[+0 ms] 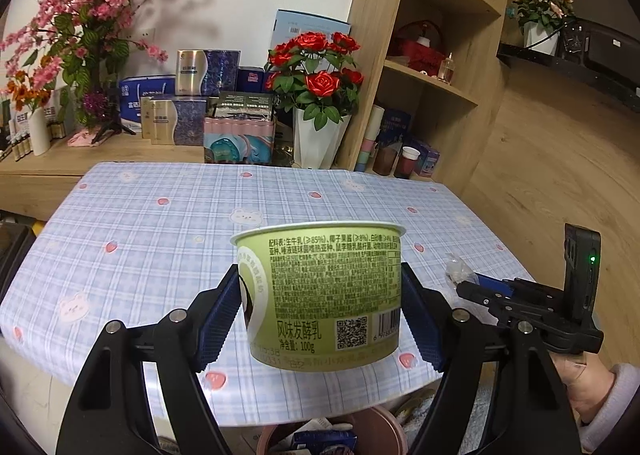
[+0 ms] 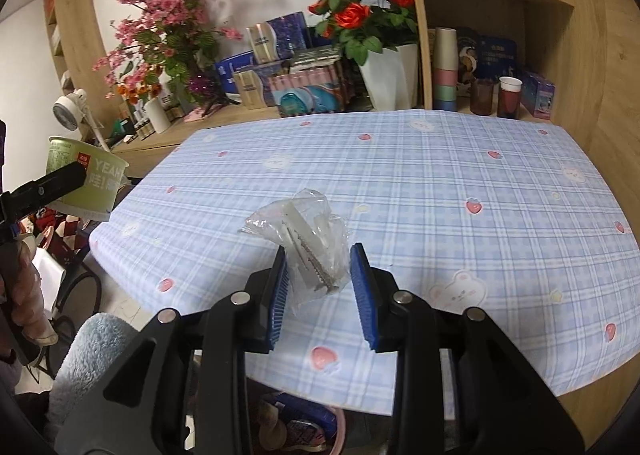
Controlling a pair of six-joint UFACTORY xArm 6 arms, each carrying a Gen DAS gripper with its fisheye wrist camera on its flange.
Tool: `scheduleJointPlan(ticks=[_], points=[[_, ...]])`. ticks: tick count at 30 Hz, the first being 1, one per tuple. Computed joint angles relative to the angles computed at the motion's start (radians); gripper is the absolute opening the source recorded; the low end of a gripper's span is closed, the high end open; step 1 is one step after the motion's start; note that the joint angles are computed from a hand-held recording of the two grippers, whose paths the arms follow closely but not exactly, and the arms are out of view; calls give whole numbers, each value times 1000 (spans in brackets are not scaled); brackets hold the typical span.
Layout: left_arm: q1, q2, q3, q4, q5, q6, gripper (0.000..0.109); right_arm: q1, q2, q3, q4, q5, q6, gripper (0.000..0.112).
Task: Collect trash
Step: 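Carry the clear packet over the bin and open the right tool while left carries cup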
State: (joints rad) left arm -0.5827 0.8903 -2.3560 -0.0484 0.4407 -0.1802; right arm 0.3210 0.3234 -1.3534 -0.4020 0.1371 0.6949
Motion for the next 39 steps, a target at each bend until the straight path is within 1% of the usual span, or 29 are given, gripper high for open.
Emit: scheduleJointPlan(ticks=[2, 3, 6, 8, 10, 19, 29, 31, 36, 39], points=[[-1, -61, 104, 11, -48, -14, 74, 11, -15, 16, -48, -1, 34, 33], [-2, -108, 184, 21, -83, -28, 74, 15, -21, 24, -66, -4, 46, 33], [-3, -192, 325, 17, -144, -47, 74, 25, -36, 40, -149, -5, 116, 33], [-2, -225, 378, 23, -167, -63, 74, 31, -47, 54, -218, -11, 180, 33], [1, -267, 446, 64, -198, -103, 74, 35, -53, 64, -223, -18, 190, 33], [5, -335, 557, 125, -233, -191, 74, 50, -79, 114, -267, -26, 238, 33], [14, -401, 656, 252, -257, -319, 74, 46, -123, 169, -396, -66, 376, 33], [17, -413, 675, 282, -263, -346, 74, 52, -130, 182, -386, -72, 367, 33], [19, -425, 709, 259, -279, -336, 74, 86, -139, 226, -201, -76, 205, 33], [16, -424, 714, 225, -277, -304, 74, 109, -133, 236, -103, -71, 112, 34]])
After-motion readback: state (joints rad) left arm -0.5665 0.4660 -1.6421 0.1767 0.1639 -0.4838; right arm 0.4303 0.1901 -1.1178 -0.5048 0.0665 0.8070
